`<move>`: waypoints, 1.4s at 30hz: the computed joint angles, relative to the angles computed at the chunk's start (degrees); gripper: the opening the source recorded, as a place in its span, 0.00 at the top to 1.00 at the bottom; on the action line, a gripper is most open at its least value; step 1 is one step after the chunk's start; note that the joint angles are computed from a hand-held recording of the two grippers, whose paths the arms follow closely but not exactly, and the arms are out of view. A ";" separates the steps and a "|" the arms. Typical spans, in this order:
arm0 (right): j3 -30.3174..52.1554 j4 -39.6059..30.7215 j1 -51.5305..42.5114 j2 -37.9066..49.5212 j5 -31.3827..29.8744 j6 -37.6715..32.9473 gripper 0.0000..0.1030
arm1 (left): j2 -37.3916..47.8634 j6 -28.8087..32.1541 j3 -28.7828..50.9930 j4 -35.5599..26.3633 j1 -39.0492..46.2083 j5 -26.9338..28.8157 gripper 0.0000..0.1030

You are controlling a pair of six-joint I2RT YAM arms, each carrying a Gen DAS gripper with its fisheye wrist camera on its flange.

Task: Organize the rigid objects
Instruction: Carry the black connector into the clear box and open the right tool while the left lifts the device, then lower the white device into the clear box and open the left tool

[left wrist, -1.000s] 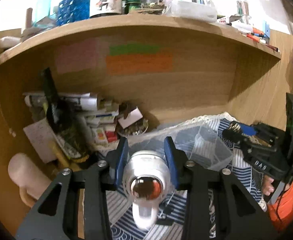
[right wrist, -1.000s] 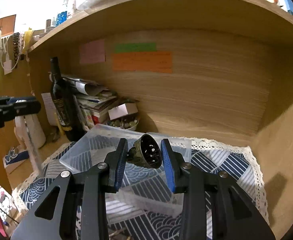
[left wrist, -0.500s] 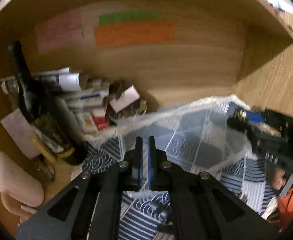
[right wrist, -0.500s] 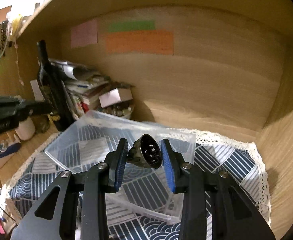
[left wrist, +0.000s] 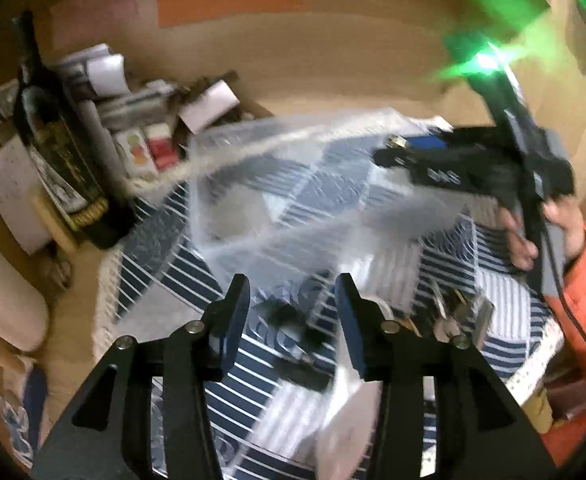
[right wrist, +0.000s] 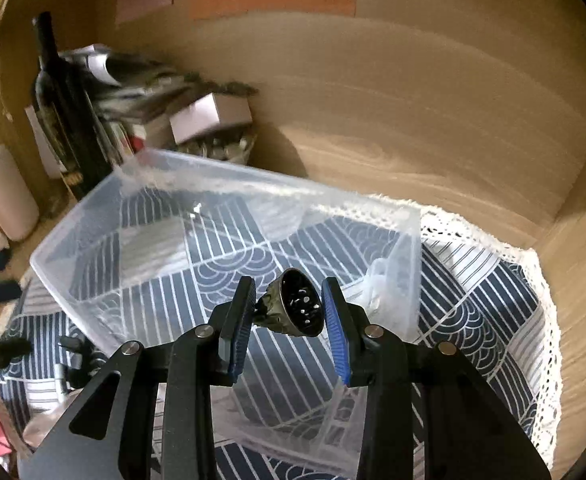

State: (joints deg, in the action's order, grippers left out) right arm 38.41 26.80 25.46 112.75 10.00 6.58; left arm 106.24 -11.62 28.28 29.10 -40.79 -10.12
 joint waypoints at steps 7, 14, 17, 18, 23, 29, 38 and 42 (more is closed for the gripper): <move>1.08 -1.47 0.09 1.20 -0.58 -0.04 0.69 | 6.86 -1.74 0.72 3.10 -4.94 1.39 0.57; -4.52 1.97 1.34 -2.99 0.02 0.45 0.59 | 12.97 -2.82 3.79 3.09 -5.35 3.04 0.62; -9.22 4.33 2.06 -7.11 0.30 0.68 0.59 | 14.51 -2.80 3.73 5.17 -4.63 3.36 0.62; -10.80 5.17 2.39 -8.46 0.42 0.90 0.59 | 14.50 -3.02 3.59 5.40 -4.71 3.10 0.62; -18.29 8.83 4.32 -14.66 0.99 2.14 0.59 | 12.71 -4.25 1.65 6.71 -4.42 2.58 0.63; -24.14 12.42 6.31 -18.32 1.45 4.08 0.59 | 4.78 -4.86 -2.48 6.98 -3.64 0.69 0.63; -29.53 18.69 7.80 -16.86 1.09 7.25 0.58 | -9.40 -3.29 -3.43 0.85 -1.72 -2.98 0.64; -30.92 21.50 7.89 -14.33 0.84 8.30 0.58 | -11.98 -1.85 0.67 -3.48 2.35 -0.37 0.64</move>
State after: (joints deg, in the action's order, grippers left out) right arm 7.49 48.30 33.35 98.41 10.85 14.88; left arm 94.26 -13.47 28.96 25.62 -38.44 -10.49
